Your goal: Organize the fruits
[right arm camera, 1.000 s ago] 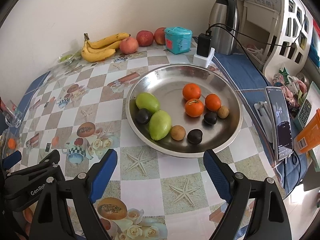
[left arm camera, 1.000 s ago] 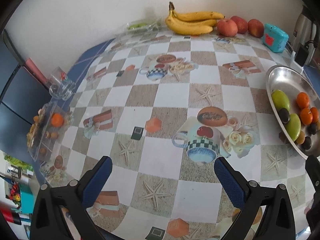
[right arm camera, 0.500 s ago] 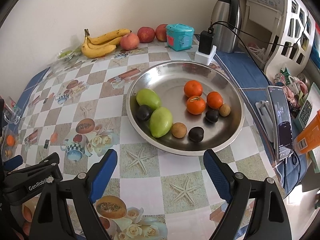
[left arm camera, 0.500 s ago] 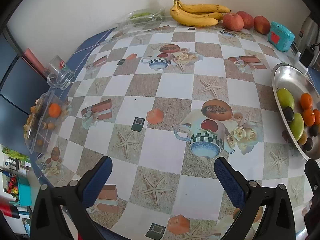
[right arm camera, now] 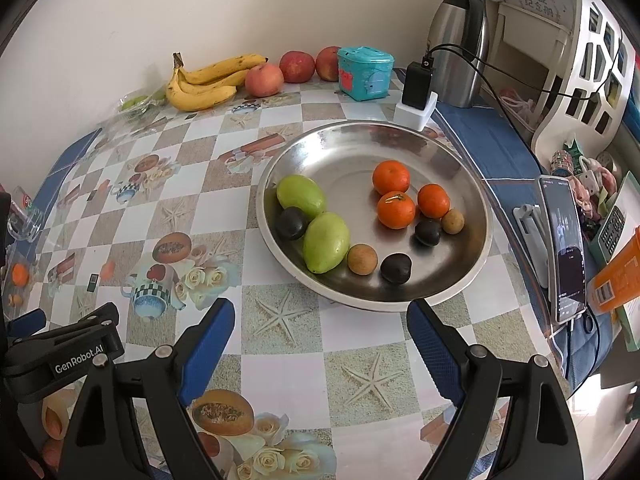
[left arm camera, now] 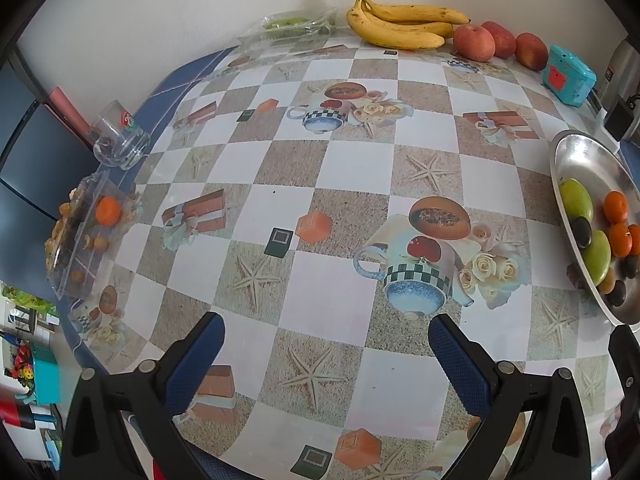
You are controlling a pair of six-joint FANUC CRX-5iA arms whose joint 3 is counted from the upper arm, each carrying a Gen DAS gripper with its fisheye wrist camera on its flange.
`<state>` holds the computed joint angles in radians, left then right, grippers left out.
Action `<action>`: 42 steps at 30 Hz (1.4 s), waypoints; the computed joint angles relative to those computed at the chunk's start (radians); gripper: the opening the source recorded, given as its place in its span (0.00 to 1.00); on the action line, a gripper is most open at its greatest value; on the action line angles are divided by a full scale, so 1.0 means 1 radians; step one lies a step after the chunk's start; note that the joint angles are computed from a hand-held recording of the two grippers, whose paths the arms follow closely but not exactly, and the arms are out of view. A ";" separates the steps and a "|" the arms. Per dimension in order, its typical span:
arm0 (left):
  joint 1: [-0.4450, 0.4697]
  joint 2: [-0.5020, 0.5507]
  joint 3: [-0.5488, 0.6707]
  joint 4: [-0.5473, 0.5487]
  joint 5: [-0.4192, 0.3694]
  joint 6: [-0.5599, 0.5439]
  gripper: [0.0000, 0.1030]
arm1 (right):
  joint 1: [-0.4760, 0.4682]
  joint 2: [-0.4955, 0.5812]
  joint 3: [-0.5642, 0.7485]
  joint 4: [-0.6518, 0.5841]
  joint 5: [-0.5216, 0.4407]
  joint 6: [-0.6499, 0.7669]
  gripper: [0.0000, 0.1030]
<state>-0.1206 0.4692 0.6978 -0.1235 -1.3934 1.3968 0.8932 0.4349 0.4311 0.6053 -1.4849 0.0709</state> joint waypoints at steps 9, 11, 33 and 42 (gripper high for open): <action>0.003 0.010 0.012 0.004 -0.015 0.009 1.00 | -0.001 -0.003 -0.003 -0.004 -0.004 -0.010 0.86; 0.003 0.010 0.013 0.005 -0.015 0.009 1.00 | -0.001 -0.005 -0.005 -0.006 -0.006 -0.013 0.86; 0.006 0.015 0.017 0.006 -0.024 0.015 1.00 | -0.002 0.001 0.007 -0.015 -0.014 -0.002 0.86; 0.006 0.017 0.018 0.005 -0.027 0.018 1.00 | -0.003 0.000 0.004 -0.018 -0.011 0.003 0.86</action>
<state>-0.1147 0.4863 0.7153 -0.1183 -1.4200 1.4148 0.8902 0.4349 0.4356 0.5872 -1.4957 0.0736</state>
